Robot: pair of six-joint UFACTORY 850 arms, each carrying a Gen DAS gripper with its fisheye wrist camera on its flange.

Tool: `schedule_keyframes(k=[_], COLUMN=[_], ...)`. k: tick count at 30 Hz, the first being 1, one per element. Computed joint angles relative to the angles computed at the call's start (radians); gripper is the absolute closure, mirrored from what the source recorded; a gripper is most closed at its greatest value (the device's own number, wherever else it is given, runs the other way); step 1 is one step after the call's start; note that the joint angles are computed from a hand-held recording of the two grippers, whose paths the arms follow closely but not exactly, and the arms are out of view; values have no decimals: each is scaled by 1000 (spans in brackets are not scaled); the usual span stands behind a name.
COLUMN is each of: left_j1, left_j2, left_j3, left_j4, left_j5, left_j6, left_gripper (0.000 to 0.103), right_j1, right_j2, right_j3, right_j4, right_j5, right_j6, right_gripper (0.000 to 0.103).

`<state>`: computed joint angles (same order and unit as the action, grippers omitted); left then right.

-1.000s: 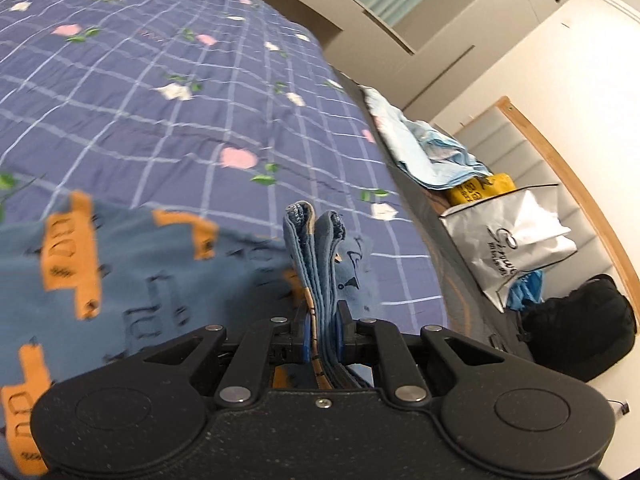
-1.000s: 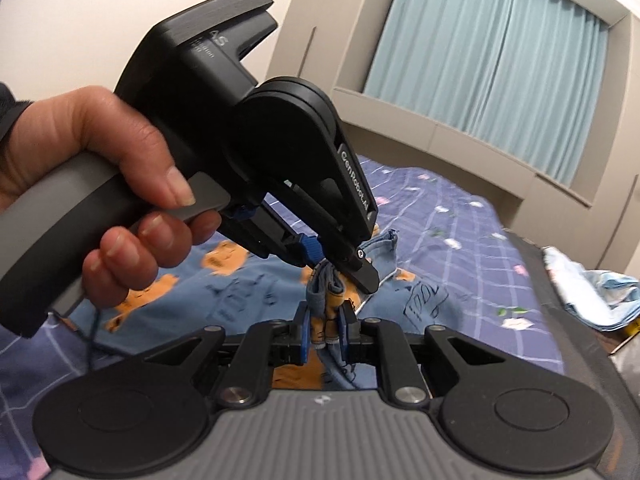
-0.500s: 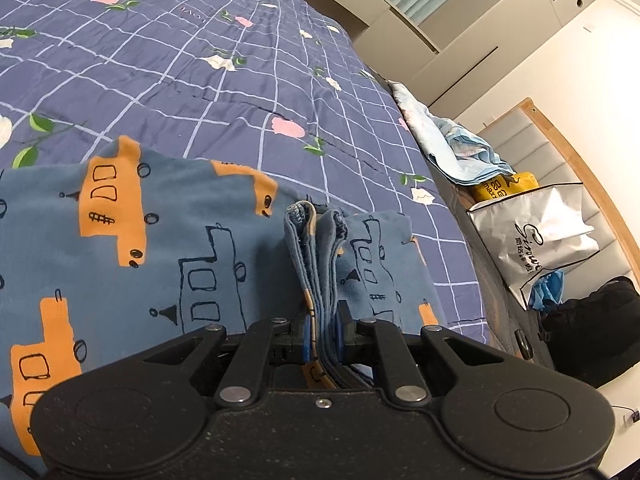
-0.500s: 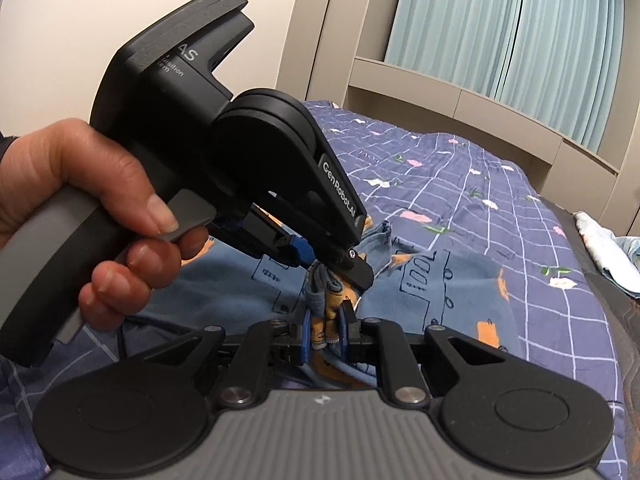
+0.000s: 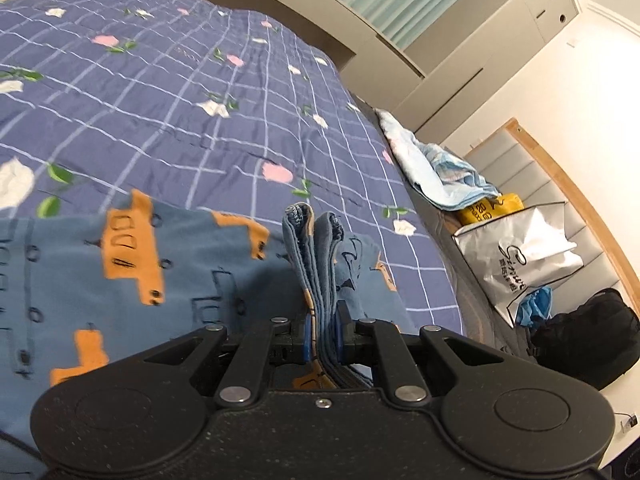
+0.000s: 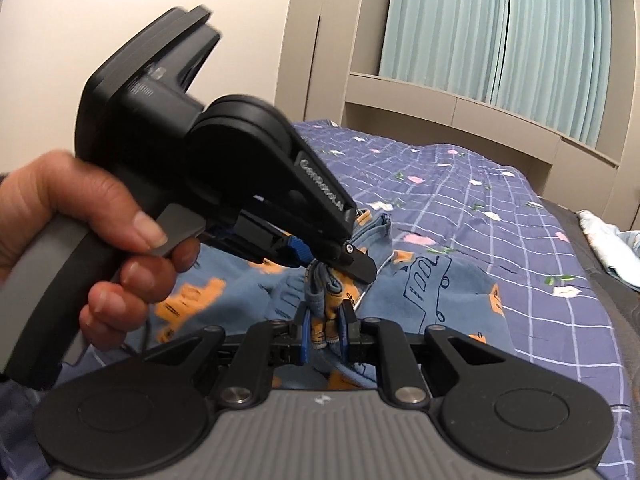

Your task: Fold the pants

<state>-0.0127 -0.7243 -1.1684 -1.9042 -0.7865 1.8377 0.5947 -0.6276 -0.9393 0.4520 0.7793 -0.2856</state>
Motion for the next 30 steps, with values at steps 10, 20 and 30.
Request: schedule_keyframes(k=[10,20,30], left_j1=[69,74,11], left_j2=[-4,-43,11], left_j3=[27,18,128], left_j4=[1,-37,-566], left_j5=[23,72,173], left_j6=[-15,-28,530], left_gripper=[92,65,13], right_j1=[24,11,-29], right_j2=[-40,-70,-43], right_j3=[-68,-73,8], right_j4=[-93,-143,129], right_j5=[-82,-106,37], right_j6=[51,118,-22], right_gripper=[87,55,0])
